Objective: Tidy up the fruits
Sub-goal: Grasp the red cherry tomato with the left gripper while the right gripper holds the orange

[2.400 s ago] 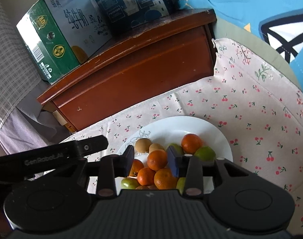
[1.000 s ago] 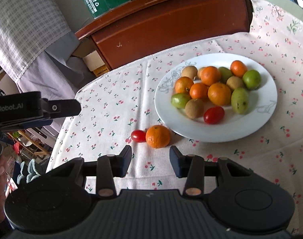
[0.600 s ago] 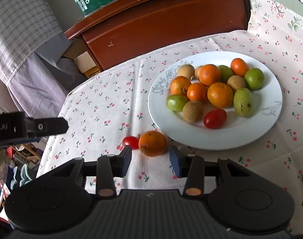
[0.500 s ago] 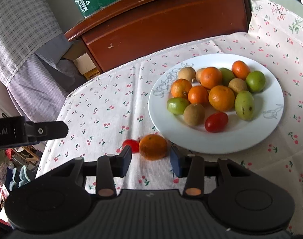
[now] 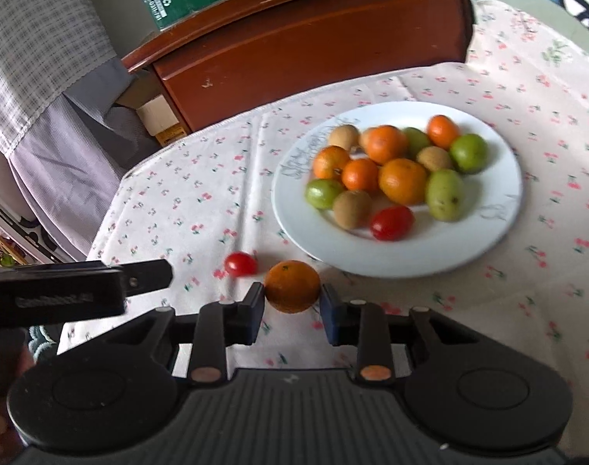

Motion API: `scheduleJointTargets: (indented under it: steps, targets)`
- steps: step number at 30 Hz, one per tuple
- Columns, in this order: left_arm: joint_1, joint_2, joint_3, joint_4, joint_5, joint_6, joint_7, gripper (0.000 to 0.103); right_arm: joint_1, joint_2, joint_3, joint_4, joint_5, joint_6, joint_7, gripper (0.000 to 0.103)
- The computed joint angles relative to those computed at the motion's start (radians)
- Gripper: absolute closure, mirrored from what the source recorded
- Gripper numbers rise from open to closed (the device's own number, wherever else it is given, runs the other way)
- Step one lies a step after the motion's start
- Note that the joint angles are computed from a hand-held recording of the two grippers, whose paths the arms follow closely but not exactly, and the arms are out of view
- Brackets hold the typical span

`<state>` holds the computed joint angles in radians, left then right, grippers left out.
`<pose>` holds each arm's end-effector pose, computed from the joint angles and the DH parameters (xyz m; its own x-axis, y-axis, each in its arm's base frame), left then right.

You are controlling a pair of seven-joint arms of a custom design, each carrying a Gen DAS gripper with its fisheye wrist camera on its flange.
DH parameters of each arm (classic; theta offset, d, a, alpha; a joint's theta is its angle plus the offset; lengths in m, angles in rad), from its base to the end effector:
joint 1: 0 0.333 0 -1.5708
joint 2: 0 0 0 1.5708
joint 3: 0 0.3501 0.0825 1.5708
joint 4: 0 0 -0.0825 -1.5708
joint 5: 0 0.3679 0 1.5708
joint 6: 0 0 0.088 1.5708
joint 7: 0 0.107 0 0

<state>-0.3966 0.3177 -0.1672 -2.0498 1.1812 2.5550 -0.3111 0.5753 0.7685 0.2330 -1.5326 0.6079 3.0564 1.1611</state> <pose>0.5066 -0.3292 0.3428 0.3437 -0.9367 0.0670 -0.7063 -0.3048 -0.6390 0.5882 0.4831 0.3186 0.5595 -0.7618 -0.3266 -0.7206 -0.2524 -0.6458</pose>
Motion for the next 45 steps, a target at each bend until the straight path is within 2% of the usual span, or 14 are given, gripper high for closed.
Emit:
scheduleJointTargets:
  steps: [5,9,11,18,21,23,25,28,30,33,35,40,44,45]
  targets:
    - [-0.013,0.034,0.017,0.026,0.107,0.057,-0.083,0.017,-0.004,-0.062,-0.016,-0.094,0.025,0.019,0.032,0.072]
    - [-0.014,0.063,0.026,0.051,0.160,0.096,-0.124,0.017,-0.046,-0.094,0.027,-0.151,0.063,0.030,0.031,0.072]
    - [-0.010,0.079,0.024,0.066,0.146,0.111,-0.107,0.017,-0.042,-0.097,0.023,-0.161,0.060,0.044,0.024,0.072]
    - [-0.035,0.121,0.046,0.111,0.138,0.091,-0.097,0.017,-0.030,-0.091,-0.002,-0.155,0.056,0.056,0.051,0.072]
    - [-0.039,0.129,0.053,0.118,0.145,0.099,-0.103,0.017,-0.043,-0.090,0.012,-0.156,0.060,0.053,0.050,0.072]
    - [-0.056,0.126,0.065,0.119,0.192,0.082,-0.155,0.018,-0.047,-0.089,0.016,-0.157,0.062,0.050,0.049,0.072]
    - [-0.049,0.129,0.065,0.123,0.223,0.104,-0.185,0.018,-0.047,-0.087,0.016,-0.156,0.062,0.049,0.050,0.072]
    - [-0.049,0.137,0.058,0.133,0.219,0.085,-0.167,0.019,-0.050,-0.086,0.019,-0.155,0.065,0.046,0.053,0.072]
    - [-0.050,0.142,0.056,0.140,0.211,0.076,-0.147,0.023,-0.052,-0.086,0.022,-0.155,0.068,0.045,0.053,0.072]
    - [-0.053,0.147,0.058,0.146,0.217,0.071,-0.138,0.037,-0.052,-0.086,0.022,-0.154,0.069,0.045,0.054,0.072]
    - [-0.051,0.148,0.056,0.146,0.213,0.076,-0.126,0.053,-0.051,-0.085,0.022,-0.154,0.070,0.046,0.054,0.072]
    - [-0.054,0.156,0.057,0.150,0.204,0.079,-0.104,0.062,-0.051,-0.084,0.022,-0.152,0.071,0.047,0.055,0.072]
    - [-0.056,0.157,0.063,0.150,0.219,0.088,-0.115,0.079,-0.051,-0.083,0.022,-0.150,0.070,0.049,0.054,0.072]
    - [-0.055,0.155,0.065,0.148,0.228,0.096,-0.128,0.079,-0.051,-0.082,0.023,-0.150,0.070,0.050,0.054,0.072]
